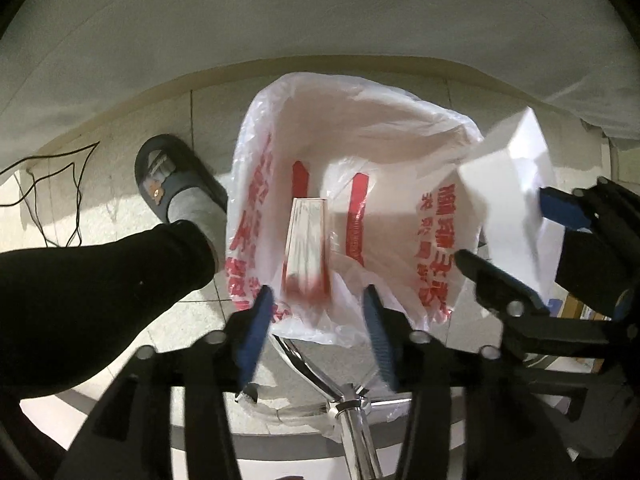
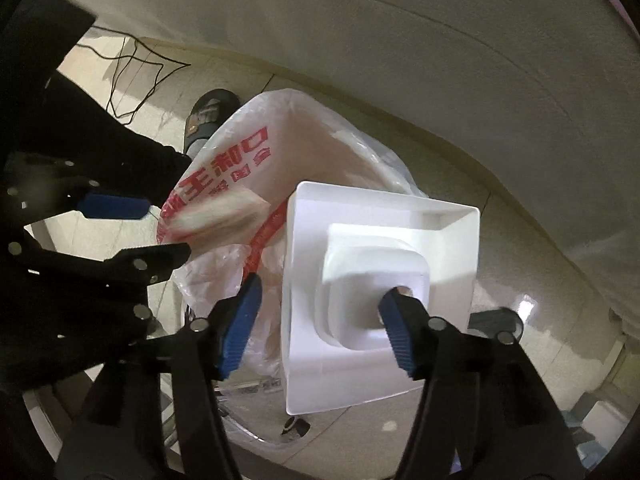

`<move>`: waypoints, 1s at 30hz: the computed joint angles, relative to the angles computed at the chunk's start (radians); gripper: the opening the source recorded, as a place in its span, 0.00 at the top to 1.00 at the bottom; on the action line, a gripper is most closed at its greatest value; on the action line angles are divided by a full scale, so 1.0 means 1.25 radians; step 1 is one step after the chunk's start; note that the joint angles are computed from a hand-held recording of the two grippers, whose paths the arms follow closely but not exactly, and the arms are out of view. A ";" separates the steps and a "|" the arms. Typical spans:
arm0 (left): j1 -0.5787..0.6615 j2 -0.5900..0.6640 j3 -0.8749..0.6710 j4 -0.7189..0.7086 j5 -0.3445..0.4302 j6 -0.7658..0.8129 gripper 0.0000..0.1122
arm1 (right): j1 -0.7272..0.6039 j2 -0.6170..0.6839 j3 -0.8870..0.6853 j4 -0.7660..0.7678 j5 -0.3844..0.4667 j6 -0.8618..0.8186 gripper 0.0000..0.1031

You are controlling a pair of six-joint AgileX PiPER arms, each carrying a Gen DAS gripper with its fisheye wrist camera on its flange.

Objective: Collect trash
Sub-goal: 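Open left tool to drop red-white box into the bag, then lower white tray into the bag and open right tool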

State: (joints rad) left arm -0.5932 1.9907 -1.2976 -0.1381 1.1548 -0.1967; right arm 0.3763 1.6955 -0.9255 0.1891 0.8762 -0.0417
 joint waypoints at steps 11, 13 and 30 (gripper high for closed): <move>0.016 -0.024 0.011 0.018 -0.015 -0.045 0.35 | -0.044 -0.045 0.027 0.010 0.016 -0.011 0.30; 0.033 -0.033 0.017 0.006 -0.022 -0.046 0.30 | -0.036 -0.043 0.027 0.018 0.015 -0.021 0.30; 0.061 -0.068 0.037 -0.018 -0.055 -0.042 0.29 | 0.001 -0.028 0.009 0.064 0.016 -0.107 0.22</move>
